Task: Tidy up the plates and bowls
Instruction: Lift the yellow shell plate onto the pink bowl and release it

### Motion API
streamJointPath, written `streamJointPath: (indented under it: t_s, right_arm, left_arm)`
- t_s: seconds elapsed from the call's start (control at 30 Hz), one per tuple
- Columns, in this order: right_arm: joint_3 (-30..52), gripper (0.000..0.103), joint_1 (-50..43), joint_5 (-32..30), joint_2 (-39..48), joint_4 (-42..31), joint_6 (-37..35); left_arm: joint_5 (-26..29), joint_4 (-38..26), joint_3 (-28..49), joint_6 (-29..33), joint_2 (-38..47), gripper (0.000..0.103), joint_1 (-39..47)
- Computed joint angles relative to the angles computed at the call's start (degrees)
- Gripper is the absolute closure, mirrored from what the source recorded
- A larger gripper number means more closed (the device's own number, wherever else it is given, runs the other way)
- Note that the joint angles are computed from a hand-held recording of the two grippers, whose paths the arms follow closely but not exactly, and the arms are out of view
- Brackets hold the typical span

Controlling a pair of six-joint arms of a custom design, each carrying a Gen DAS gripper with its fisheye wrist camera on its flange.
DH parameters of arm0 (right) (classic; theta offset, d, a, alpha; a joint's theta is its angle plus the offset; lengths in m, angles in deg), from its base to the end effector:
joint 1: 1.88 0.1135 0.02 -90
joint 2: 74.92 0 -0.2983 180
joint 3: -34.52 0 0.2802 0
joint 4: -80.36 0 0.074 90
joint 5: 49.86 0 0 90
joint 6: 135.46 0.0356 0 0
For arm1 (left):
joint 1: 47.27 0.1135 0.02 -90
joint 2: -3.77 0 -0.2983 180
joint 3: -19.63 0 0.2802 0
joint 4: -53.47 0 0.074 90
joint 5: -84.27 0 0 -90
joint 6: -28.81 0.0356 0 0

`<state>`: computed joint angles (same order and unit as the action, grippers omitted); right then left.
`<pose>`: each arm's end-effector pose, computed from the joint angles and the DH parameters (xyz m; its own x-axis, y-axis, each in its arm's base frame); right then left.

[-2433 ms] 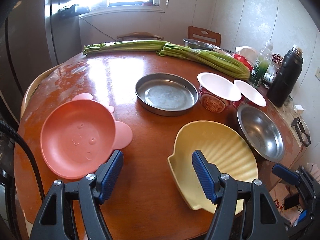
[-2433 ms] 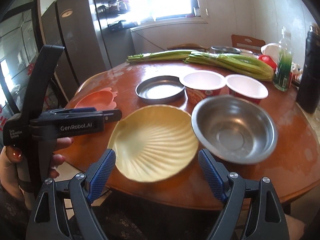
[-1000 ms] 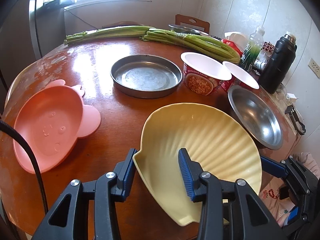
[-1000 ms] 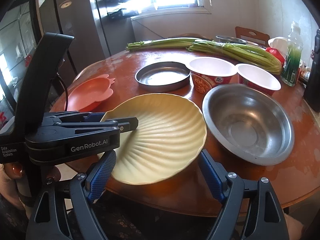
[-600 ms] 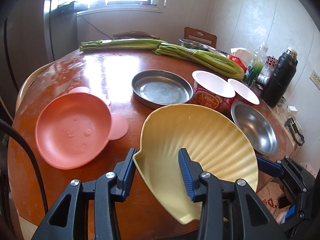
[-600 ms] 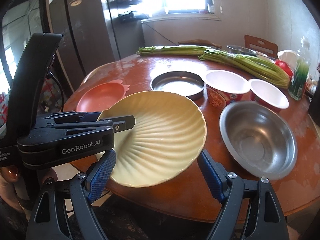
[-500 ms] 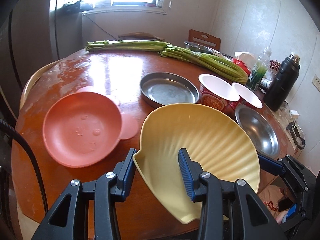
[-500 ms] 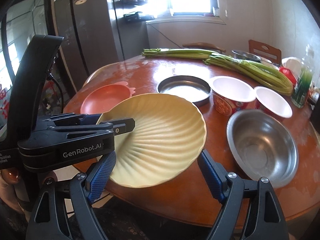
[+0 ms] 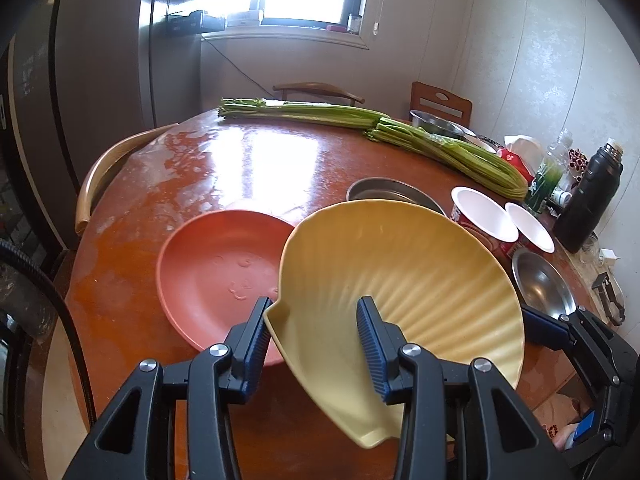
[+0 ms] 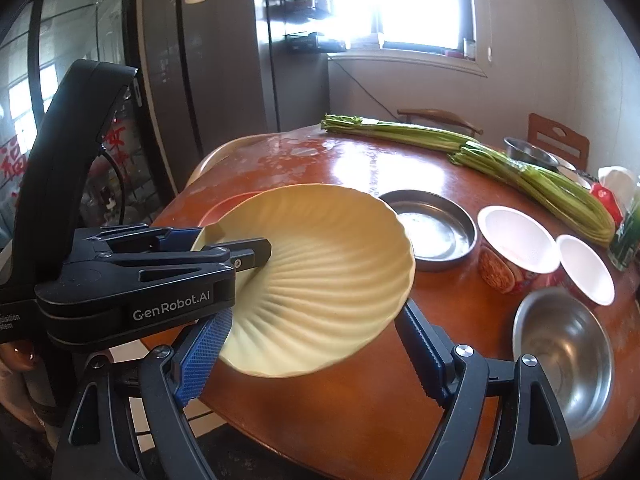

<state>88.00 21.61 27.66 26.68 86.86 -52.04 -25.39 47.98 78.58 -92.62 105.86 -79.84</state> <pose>0.3164 0.1459 0.1248 -0.5436 -0.3582 -0.7591 -0.6036 0.7953 0.0569 0.3081 -0.1826 0.1329 -0.7063 -0.1315 -0.6956 -0.0571 0.9900 -0.1292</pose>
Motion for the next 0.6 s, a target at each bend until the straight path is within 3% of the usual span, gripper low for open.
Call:
streamJointPath:
  t_s: [0.6]
  right_arm:
    - [16.87,0.018,5.86,-0.49,12.97,-5.86,1.94]
  left_arm:
    - [3.66,-0.57,-0.24,3.56,0.22,0.06,11.08]
